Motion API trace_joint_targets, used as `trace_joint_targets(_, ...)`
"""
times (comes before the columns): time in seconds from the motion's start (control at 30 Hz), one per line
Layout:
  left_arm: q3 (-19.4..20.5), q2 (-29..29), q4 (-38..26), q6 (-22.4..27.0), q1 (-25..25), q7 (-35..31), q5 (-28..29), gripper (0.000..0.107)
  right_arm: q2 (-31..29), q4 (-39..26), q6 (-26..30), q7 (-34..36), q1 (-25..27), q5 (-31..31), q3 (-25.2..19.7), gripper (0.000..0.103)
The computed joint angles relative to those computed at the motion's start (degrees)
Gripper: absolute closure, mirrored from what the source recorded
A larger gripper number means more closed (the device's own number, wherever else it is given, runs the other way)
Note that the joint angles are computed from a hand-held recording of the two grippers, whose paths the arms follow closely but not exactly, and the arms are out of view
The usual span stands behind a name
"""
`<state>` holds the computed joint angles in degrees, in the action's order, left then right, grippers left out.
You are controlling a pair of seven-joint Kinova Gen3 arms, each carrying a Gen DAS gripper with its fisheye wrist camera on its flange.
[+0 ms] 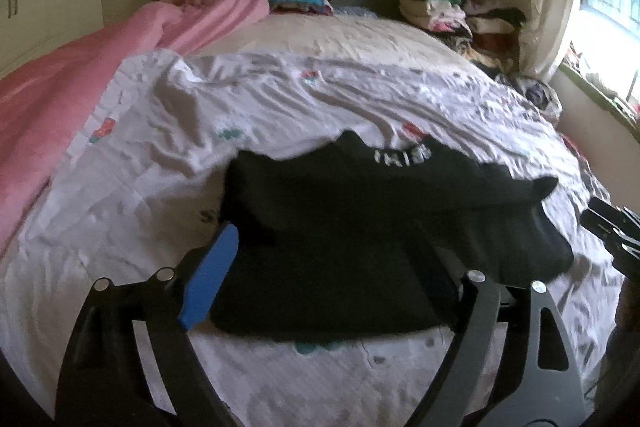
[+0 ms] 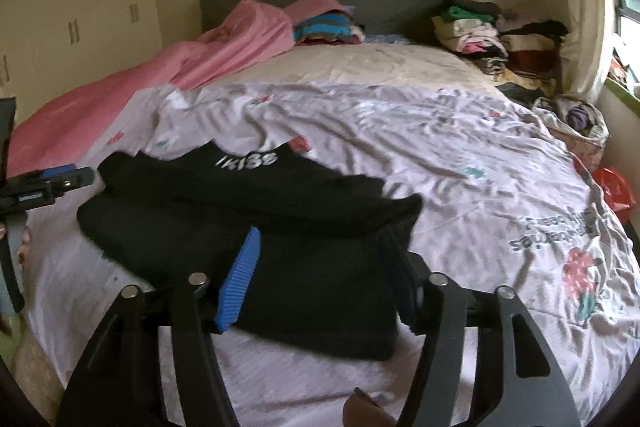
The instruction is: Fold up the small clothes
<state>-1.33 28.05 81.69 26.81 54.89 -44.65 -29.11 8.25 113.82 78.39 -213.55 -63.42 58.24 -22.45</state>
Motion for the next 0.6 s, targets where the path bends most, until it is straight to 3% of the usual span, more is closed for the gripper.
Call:
trace_joint_targets(0.13, 2.0, 0.7, 0.3, 0.5, -1.0, -2.2, 1.7, 0.031, 1.1, -0.6, -3.3, 1.9, 0.3, 0.1, 0.1, 0.064)
trace_joint_targets(0.2, 3.0, 1.1, 0.4, 0.7, -1.7, -3.7, 2.9, 0.048, 1.9, -1.0, -4.8, 2.7, 0.2, 0.3, 0.5, 0.069)
trace_joint_targets(0.27, 4.8, 2.0, -0.1, 1.5, -3.2, -6.3, 5.0, 0.080, 2.5, -1.4, -6.0, 3.6, 0.2, 0.1, 1.0, 0.071)
trace_joint_targets(0.33, 5.3, 2.9, -0.9, 2.4, -3.6, -8.0, 6.4, 0.096, 3.2, -1.9, -7.0, 4.6, 0.3, -0.2, 1.6, 0.073)
trace_joint_targets(0.6, 4.4, 6.4, -4.7, 4.1, -4.2, -11.3, 9.6, 0.097, 5.1, -3.3, -12.2, 10.5, 4.9, -5.3, 5.6, 0.077)
